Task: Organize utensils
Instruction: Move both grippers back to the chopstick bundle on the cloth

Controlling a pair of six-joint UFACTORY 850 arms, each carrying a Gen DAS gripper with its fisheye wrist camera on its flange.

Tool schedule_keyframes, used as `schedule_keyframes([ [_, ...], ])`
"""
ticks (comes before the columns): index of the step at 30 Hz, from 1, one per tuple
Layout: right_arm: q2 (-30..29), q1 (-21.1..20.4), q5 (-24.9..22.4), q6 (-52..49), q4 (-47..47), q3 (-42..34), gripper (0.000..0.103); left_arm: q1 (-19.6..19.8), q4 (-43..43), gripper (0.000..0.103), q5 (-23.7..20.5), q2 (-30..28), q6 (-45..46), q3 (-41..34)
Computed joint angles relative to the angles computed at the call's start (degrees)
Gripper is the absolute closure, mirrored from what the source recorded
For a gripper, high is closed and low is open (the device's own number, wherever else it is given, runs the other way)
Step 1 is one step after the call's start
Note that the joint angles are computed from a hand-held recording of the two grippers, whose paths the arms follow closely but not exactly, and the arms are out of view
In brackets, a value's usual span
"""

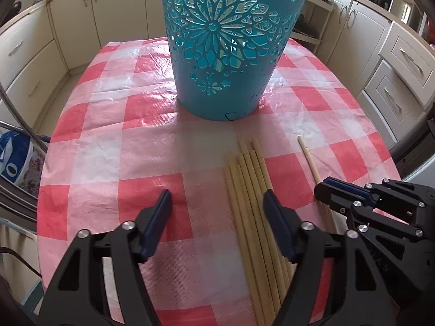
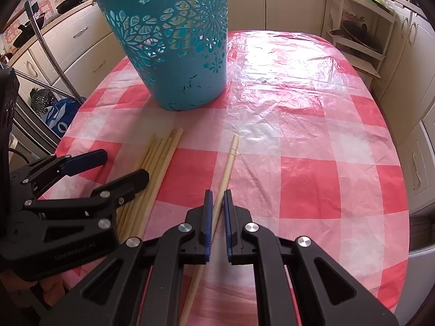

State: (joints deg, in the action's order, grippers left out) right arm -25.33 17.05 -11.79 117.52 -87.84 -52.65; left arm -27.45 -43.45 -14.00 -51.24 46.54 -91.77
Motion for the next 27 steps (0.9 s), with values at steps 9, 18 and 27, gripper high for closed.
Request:
schedule_keyframes([
  [9, 0.05, -0.27, 0.13, 1.32, -1.42, 0.09, 0.094, 1.53, -4.52, 0.087, -4.78, -1.07, 3.52, -2.18],
  [18, -0.13, -0.62, 0.33, 2.42, -2.48, -0.12, 0.094, 2.43, -3.9, 0.093, -9.64, -1.78, 2.27, -3.96],
  [27, -0.08, -0.92, 0.68, 3.68, -3.79, -0.07, 0.094, 2.89, -0.31, 0.093, -9.34, -1.51, -1.36, -3.98],
])
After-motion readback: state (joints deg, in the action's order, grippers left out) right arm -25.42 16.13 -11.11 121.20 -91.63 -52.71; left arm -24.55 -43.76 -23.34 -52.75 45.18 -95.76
